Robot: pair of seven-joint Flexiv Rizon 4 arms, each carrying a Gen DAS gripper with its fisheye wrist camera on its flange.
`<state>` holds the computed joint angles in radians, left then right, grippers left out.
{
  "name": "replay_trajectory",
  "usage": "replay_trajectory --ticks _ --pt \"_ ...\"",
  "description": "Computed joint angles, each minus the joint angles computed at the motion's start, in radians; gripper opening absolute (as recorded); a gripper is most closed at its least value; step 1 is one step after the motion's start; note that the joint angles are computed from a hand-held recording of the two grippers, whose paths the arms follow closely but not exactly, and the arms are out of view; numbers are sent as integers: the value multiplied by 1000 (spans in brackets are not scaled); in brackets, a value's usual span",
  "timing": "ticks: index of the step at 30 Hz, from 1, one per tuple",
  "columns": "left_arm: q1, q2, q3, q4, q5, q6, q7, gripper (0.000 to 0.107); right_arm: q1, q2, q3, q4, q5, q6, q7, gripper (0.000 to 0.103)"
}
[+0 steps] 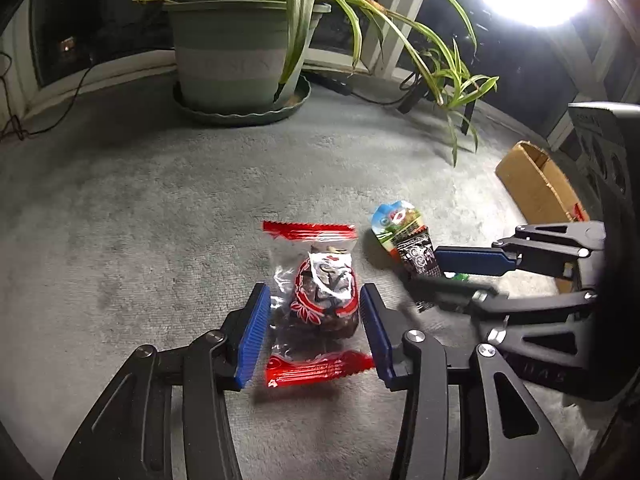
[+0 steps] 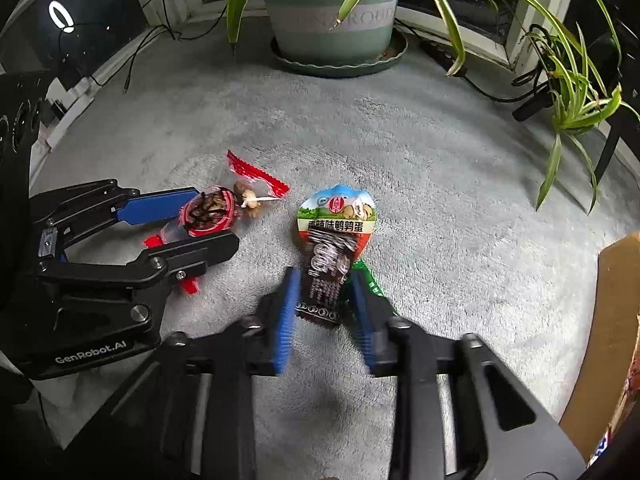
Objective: Organize snacks
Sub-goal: 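Grasp the red-wrapped candy with the left gripper while the right grasps the dark packet, then carry the red candy and dark packet into the box and open both grippers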
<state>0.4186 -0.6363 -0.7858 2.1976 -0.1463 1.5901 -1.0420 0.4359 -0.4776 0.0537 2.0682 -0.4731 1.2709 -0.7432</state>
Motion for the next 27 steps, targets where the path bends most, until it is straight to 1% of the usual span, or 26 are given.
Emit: replay_trajectory --ticks 4,7,11,15,21,24,27 --pt "7 -7 -7 4 7 18 -3 38 3 0 -2 -1 -3 -2 -1 23" --pt "7 -6 -4 4 17 26 -12 36 -2 9 3 11 3 13 -1 23" --pt "35 -5 -22 21 29 42 -37 34 -15 24 18 29 27 38 -11 23" --pt "73 4 -45 42 53 51 -62 34 -10 55 11 56 28 64 5 23" --pt "129 25 -93 75 88 65 -103 34 -3 138 -9 130 5 106 51 23" --pt "155 34 -125 89 107 75 -129 34 1 198 -32 183 -46 119 103 23" --pt "173 43 -162 101 130 86 -157 34 -19 273 -44 247 -110 135 174 23"
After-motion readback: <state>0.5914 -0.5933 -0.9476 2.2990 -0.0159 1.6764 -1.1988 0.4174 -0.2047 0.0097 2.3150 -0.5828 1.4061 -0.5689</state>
